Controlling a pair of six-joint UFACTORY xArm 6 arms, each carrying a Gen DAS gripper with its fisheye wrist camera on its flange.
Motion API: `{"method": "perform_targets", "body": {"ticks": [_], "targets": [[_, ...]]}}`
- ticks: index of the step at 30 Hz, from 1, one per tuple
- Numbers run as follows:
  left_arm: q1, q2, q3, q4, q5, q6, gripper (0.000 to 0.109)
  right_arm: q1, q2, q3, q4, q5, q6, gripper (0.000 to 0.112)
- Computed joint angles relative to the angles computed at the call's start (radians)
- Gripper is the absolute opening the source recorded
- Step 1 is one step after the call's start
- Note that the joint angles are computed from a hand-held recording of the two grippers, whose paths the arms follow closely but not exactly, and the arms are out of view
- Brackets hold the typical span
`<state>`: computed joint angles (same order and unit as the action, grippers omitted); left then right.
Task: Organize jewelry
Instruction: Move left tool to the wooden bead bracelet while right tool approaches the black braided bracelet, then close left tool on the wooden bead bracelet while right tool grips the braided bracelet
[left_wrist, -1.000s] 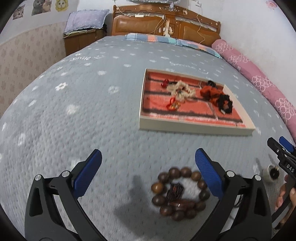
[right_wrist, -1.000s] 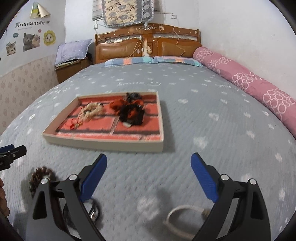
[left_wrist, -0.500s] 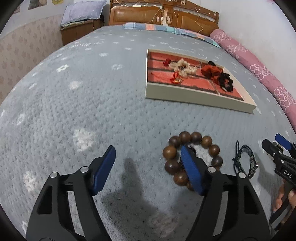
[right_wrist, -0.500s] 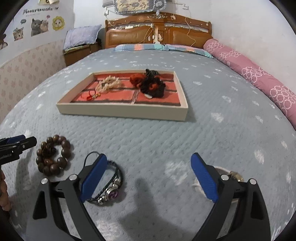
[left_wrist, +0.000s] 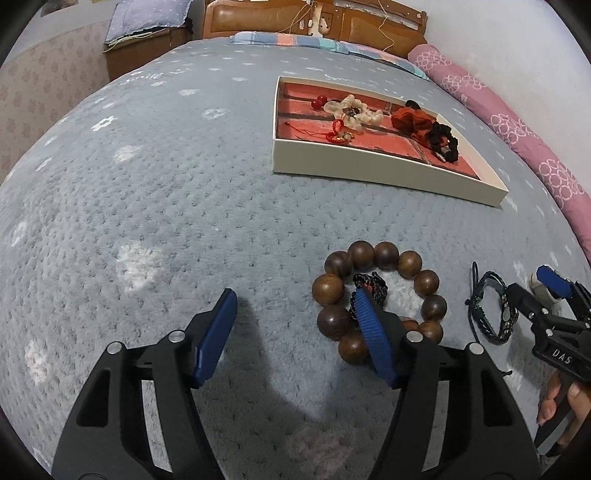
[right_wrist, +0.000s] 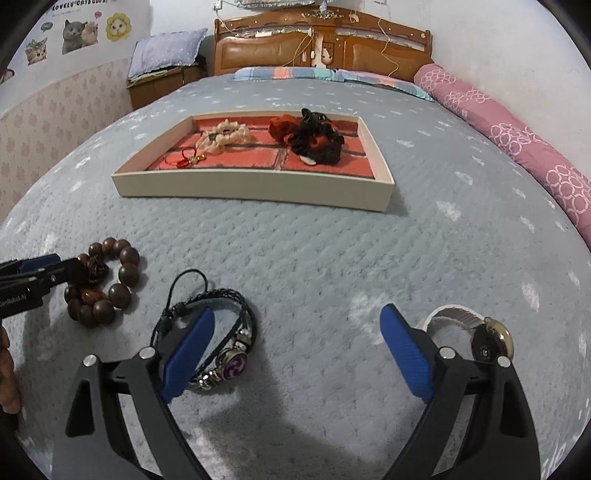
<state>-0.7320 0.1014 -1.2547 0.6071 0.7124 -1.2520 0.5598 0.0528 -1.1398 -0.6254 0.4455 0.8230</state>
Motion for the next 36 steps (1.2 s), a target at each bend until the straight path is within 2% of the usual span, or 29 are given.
{"method": "perform_targets", "body": {"ticks": [2,10,18,26,27,29,30,33,35,36], "targets": [[0.002,0.000,0.001,-0.005,-0.007,0.005,0.065,0.003,0.007,-0.005,0.029,0.015,-0.023,0.083],[-0.004,0.019,-0.018,-0.019,-0.005,0.034,0.067,0.004,0.011,-0.001,0.080,0.019,-0.065,0.081],[0.020,0.054,-0.049,-0.061,-0.027,0.056,0.070,0.002,0.025,-0.006,0.137,0.020,-0.112,0.072],[0.028,0.095,-0.106,-0.110,-0.008,0.128,0.070,0.013,0.040,-0.025,0.137,0.027,-0.133,0.052],[0.029,0.098,-0.112,-0.116,-0.004,0.136,0.069,0.012,0.040,-0.025,0.139,0.025,-0.135,0.050],[0.030,0.097,-0.117,-0.141,0.001,0.158,0.059,0.010,0.038,-0.021,0.153,0.016,-0.141,0.047],[0.030,0.095,-0.113,-0.150,-0.001,0.163,0.049,0.008,0.038,-0.020,0.158,0.012,-0.143,0.046],[0.011,0.095,-0.118,-0.120,0.035,0.146,0.047,0.007,0.038,-0.018,0.168,0.005,-0.152,0.043],[0.002,0.091,-0.113,-0.112,0.040,0.131,0.046,0.006,0.037,-0.014,0.177,-0.004,-0.161,0.035],[-0.001,0.088,-0.110,-0.113,0.037,0.130,0.040,0.005,0.036,-0.012,0.182,-0.008,-0.164,0.032]]}}
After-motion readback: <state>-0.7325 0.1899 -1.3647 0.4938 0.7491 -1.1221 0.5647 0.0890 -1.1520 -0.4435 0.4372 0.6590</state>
